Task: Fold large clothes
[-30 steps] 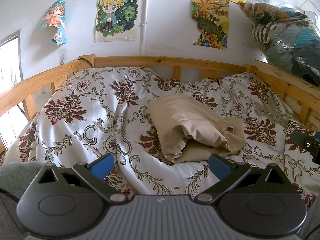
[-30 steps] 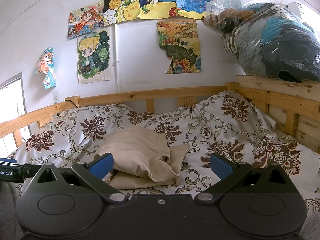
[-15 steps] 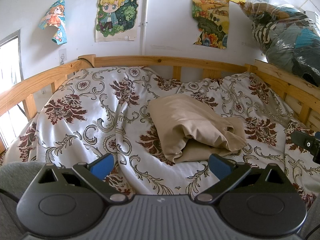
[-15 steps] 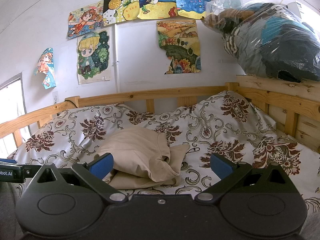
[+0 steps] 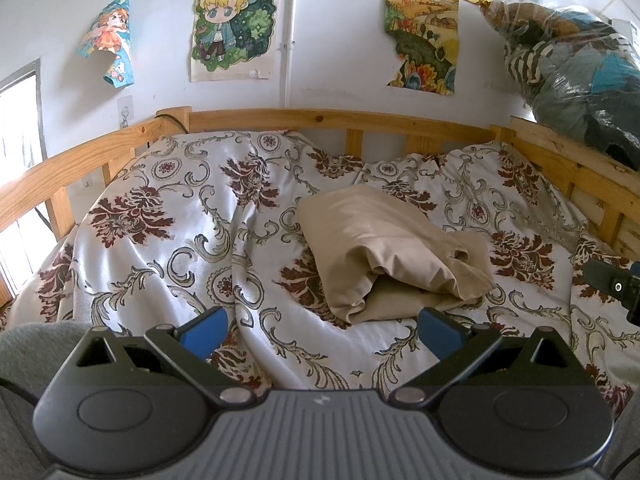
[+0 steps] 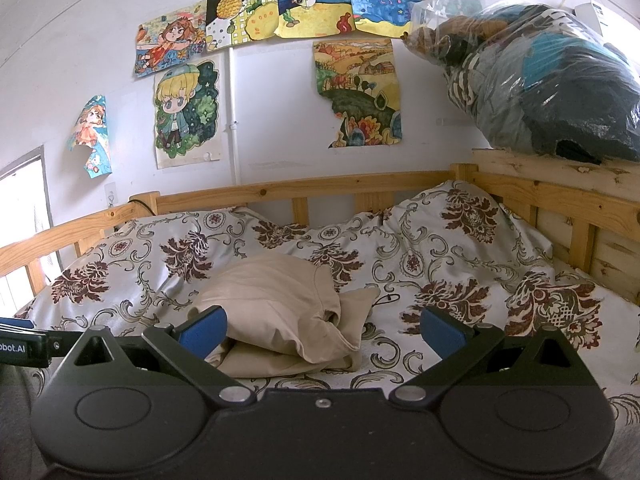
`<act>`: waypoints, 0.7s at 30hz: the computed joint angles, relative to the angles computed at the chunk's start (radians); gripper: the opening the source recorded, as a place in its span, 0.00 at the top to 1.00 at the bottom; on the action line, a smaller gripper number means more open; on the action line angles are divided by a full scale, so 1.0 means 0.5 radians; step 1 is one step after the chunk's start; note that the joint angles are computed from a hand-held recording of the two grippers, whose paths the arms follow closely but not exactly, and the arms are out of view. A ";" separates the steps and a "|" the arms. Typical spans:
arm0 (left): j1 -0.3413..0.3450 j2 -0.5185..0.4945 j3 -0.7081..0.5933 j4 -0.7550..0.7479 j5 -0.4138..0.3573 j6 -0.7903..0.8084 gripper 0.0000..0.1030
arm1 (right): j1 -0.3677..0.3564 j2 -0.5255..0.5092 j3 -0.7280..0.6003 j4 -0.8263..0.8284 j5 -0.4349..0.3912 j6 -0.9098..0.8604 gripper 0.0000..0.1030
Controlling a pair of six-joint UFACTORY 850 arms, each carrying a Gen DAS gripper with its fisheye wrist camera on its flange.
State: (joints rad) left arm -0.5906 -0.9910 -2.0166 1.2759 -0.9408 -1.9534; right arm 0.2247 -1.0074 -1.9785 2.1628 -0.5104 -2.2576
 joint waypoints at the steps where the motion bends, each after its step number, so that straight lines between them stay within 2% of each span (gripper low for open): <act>1: 0.001 -0.001 -0.004 0.000 0.001 0.003 0.01 | 0.000 0.000 0.000 -0.001 0.000 0.001 0.01; 14: 0.002 0.001 -0.004 -0.008 0.004 0.009 0.01 | -0.002 -0.001 -0.002 -0.009 -0.001 0.009 0.01; 21: 0.014 0.008 0.017 -0.149 0.047 0.125 0.01 | -0.003 0.000 -0.004 -0.014 0.000 0.013 0.01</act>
State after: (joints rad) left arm -0.5837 -0.9868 -2.0081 1.2015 -0.9174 -1.8909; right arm 0.2234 -1.0076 -1.9803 2.1557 -0.5106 -2.2510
